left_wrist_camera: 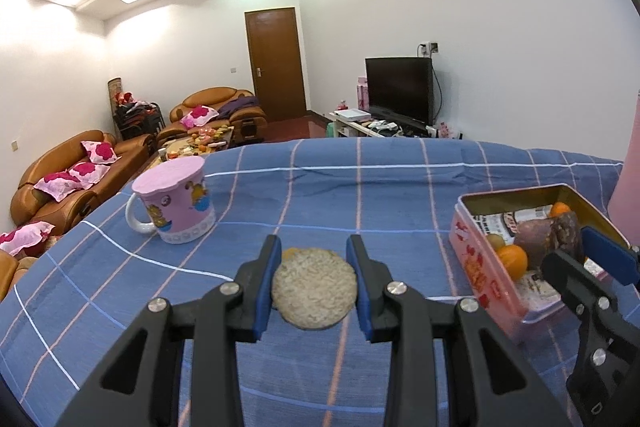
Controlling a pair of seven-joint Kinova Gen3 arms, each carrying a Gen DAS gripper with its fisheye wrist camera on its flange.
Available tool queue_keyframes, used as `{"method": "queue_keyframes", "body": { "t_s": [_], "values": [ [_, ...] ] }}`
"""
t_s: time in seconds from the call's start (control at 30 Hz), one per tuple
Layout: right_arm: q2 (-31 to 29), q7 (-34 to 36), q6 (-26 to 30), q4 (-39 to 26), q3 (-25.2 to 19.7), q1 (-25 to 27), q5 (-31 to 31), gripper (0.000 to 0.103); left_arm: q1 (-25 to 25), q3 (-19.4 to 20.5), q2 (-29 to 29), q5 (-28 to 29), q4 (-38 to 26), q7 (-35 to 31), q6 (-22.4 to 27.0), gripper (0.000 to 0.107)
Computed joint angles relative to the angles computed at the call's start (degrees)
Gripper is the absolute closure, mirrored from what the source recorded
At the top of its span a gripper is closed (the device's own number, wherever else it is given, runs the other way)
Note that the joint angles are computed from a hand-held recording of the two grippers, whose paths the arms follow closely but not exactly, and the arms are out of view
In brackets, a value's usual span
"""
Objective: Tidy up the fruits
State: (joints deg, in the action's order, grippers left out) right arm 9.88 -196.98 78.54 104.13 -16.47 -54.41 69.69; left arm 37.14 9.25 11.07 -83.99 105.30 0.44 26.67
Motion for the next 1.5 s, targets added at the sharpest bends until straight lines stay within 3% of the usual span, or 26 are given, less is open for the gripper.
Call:
{"method": "queue_keyframes", "body": {
  "t_s": [0.57,1.5],
  "values": [
    [-4.6,-1.6,4.1,5.1,-2.3,1.7,-2.4,0.063,4.7,1.3,1.5,1.9,-2.3,-2.6,2.1,0.072],
    [-11.7,-3.9,9.0,11.9,-6.0,8.1,-7.0,0.064,13.4,-0.3,6.2,4.7,-9.0,-8.2,2.7,0.072]
  ]
}}
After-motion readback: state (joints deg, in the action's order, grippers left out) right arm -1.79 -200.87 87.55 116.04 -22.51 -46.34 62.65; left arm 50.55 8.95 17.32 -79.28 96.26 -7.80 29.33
